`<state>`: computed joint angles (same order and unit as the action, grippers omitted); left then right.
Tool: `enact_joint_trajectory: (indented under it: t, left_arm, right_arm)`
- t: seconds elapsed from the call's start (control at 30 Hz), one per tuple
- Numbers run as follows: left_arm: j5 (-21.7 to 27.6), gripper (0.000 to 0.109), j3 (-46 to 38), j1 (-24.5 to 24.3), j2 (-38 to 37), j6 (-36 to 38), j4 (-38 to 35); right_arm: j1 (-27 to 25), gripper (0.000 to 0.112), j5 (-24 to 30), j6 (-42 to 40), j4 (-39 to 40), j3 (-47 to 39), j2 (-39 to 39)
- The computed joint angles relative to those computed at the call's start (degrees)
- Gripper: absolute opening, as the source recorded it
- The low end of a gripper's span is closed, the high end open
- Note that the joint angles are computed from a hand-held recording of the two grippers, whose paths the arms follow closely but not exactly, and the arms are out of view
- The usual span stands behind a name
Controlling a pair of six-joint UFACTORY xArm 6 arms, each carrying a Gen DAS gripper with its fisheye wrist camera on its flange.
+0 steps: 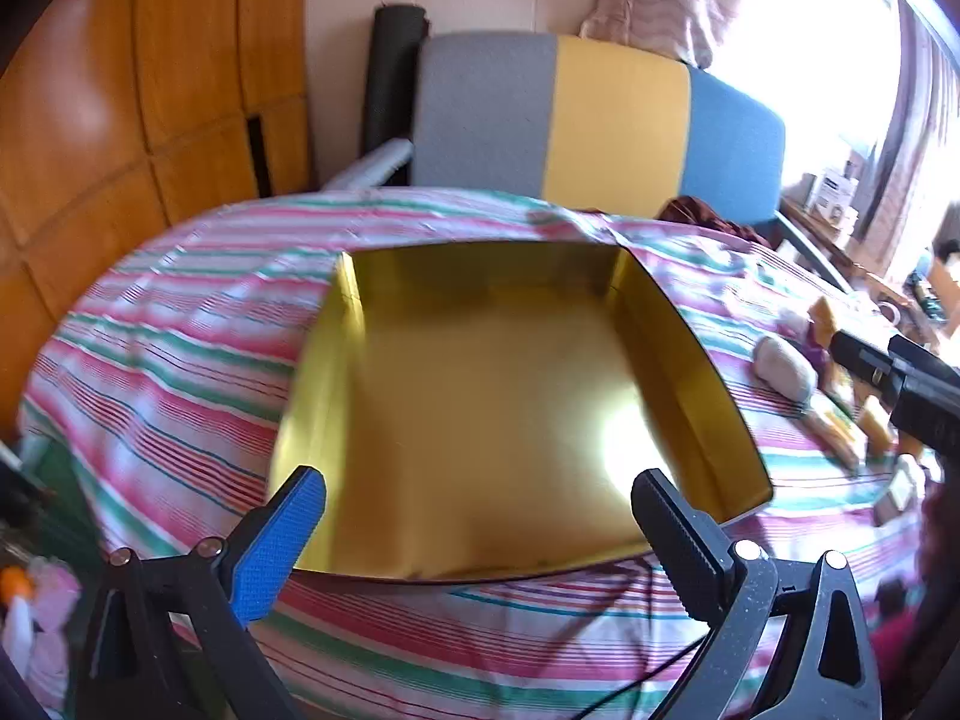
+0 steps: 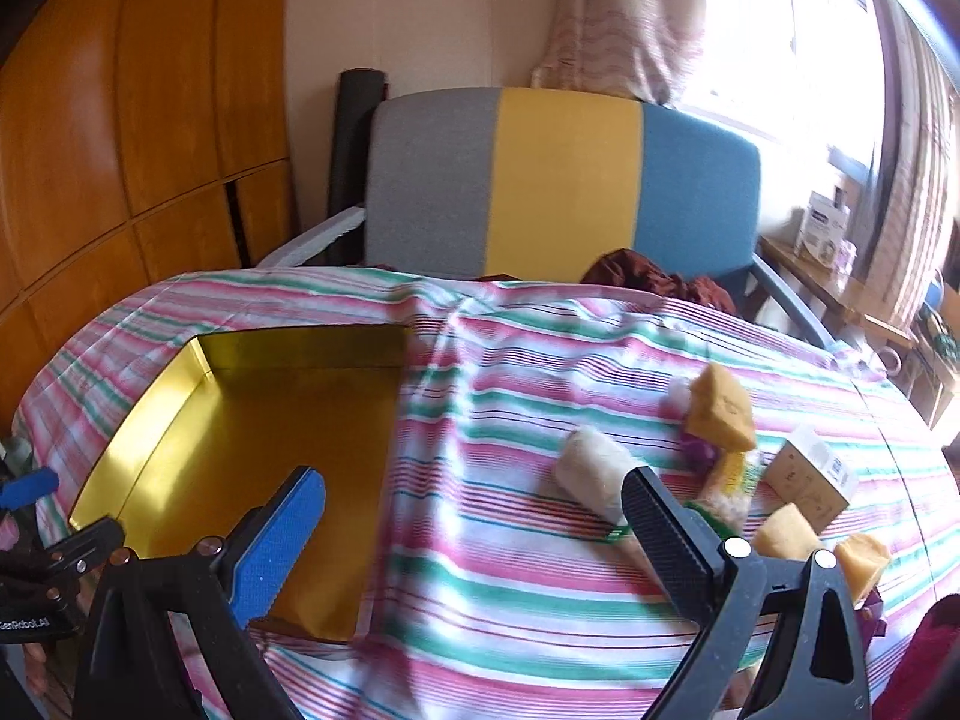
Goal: Organize objects
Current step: 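Reach the left gripper to the white knit roll and grasp it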
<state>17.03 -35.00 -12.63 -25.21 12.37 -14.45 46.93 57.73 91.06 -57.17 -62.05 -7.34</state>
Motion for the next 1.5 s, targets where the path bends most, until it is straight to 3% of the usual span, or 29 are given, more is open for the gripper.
enact_joint_trajectory:
  t: [0.23,0.37,0.47,0.57,0.7,0.83,1.13,1.33,1.5]
  left_arm:
    - [4.73,0.103,-4.27,-3.17,1.31,18.29,-21.08]
    - [7.3,0.103,-8.17,-6.68,3.38,21.53,-23.65]
    - [8.55,0.103,-11.86,-9.98,6.03,22.7,-24.27]
    - [9.29,0.103,-16.33,-12.97,10.45,21.64,-22.44]
    - [12.42,0.103,-23.06,-16.6,16.99,20.6,-20.61]
    - [10.47,0.103,-28.06,-20.82,23.65,16.15,-14.28]
    - [12.76,0.103,-39.75,-24.15,36.77,7.87,-3.45]
    - [15.32,0.103,-47.12,-25.64,43.57,7.67,-0.81]
    - [15.32,0.1,-52.36,-26.34,49.36,-2.01,9.6]
  right_arm:
    - [-7.66,0.101,3.81,3.71,1.84,13.68,-16.11]
    - [-12.15,0.102,4.49,5.76,3.23,20.95,-23.78]
    - [-16.27,0.102,1.82,10.61,4.84,27.25,-29.84]
    - [-20.57,0.101,-4.64,13.97,7.71,31.54,-34.54]
    - [-20.97,0.101,-5.19,16.2,7.01,33.39,-37.5]
    - [-21.58,0.102,-6.01,18.67,6.87,34.93,-39.88]
    - [-24.09,0.102,-10.61,17.62,8.2,36.18,-40.26]
    - [-24.7,0.102,-11.42,17.68,8.87,36.9,-40.89]
    - [-25.22,0.102,-10.69,19.0,9.21,37.92,-42.51]
